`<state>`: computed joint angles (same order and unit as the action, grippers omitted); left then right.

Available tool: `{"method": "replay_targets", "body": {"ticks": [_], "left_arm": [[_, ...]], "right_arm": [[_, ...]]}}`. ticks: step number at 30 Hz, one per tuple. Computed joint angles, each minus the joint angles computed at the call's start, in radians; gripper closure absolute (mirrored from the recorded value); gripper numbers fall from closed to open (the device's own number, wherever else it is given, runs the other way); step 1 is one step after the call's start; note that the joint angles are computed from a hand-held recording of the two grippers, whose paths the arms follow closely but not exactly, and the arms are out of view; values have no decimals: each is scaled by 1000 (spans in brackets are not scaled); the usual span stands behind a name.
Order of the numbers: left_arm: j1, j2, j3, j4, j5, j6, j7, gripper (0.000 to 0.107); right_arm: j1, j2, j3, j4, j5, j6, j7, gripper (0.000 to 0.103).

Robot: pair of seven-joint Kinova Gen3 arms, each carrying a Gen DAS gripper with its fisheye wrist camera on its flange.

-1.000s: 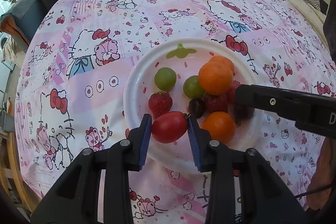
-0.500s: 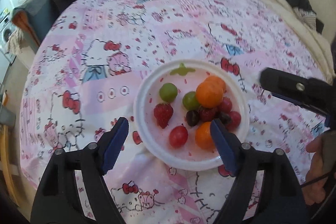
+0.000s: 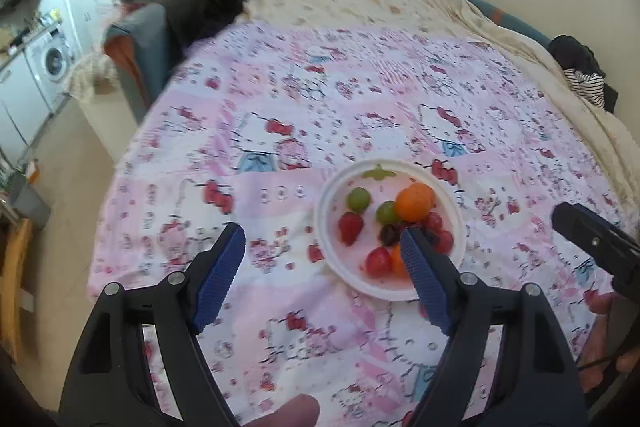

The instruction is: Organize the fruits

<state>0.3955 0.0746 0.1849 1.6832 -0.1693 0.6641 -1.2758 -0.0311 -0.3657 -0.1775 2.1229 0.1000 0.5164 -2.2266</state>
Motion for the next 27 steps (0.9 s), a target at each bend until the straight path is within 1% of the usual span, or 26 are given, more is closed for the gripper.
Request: {"method": "replay_targets", "body": {"ticks": [2,3,5,6,7,10,14,16,18,21,24,27], "left_arm": [[-23,-37,15,36,9,-22,-13,30],[-14,-51,-1,47,23,-27,-26,30],[-27,-80,-1,71,52,-37,-47,24],[-34,-92,-1,80,70,-39,-58,19],[-41,-104,-2,89,92,-39,-76,17],[-60,-136,-6,111,146,-36,-121,17],[-77,-169,3,140,161,-54,-133,17],[-84,-182,7,156,163,-66,-133,15],[-86,-191,2,174,187,-77,-148,14],[-88,-204,12,206,176,-109,-141,12],[-99,-211,52,231,111,-135,-108,8],[-104,-212,78,242,52,-139,-66,7]], "right_arm": [[18,-24,-32,6,17,17,-22,4],[30,-35,-55,9,30,25,-38,4],[43,-52,-84,11,47,42,-61,4],[50,-60,-99,13,55,49,-76,4],[59,-67,-116,14,64,58,-92,4],[68,-76,-155,7,95,92,-123,4],[84,-89,-226,7,144,120,-183,4],[84,-92,-254,11,166,127,-210,4],[90,-92,-290,13,191,135,-243,4],[90,-90,-323,14,224,142,-283,4],[78,-91,-321,24,238,125,-315,4],[73,-79,-318,22,252,127,-331,0]]}}
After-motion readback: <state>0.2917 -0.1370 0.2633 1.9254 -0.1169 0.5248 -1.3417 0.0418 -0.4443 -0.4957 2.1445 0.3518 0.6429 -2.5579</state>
